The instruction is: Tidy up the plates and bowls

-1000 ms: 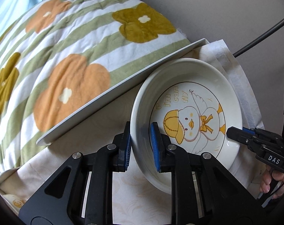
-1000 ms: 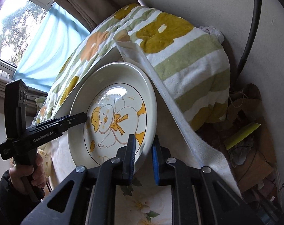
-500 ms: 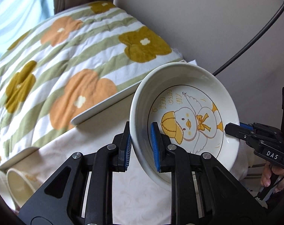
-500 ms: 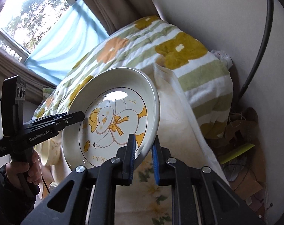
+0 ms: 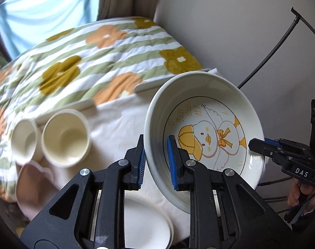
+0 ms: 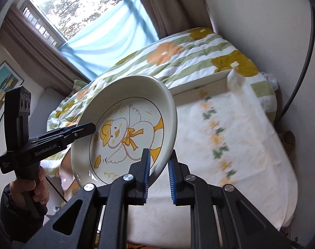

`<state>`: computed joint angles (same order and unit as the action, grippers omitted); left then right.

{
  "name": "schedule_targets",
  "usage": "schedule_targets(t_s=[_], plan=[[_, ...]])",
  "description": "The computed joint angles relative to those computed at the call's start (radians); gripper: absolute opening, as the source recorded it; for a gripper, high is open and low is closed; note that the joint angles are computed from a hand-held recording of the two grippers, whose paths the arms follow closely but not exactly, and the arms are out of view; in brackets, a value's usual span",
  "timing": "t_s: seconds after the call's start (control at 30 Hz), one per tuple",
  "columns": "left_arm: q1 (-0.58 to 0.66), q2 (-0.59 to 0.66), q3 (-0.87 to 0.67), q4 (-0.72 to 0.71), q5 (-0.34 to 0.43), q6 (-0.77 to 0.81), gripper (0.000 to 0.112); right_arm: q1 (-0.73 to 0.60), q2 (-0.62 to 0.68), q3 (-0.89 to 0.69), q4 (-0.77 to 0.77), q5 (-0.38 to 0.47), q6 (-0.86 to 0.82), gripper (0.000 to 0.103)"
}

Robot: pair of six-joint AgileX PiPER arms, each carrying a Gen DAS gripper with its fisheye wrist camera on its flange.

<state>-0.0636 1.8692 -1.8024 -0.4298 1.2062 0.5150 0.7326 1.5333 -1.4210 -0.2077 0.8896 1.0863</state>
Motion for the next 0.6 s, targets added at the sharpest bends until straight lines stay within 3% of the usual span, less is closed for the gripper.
schedule_targets(t_s=[0.23, 0.6], plan=[[0.202, -0.212, 0.341, -0.018, -0.063, 0.144, 0.017, 0.129, 0.079, -0.022, 0.037, -0.057, 0.031, 0.015], [0.434, -0.306, 0.652, -0.062, -0.155, 0.209, 0.017, 0.136, 0.249, -0.095, 0.264, -0.103, -0.269, 0.015]])
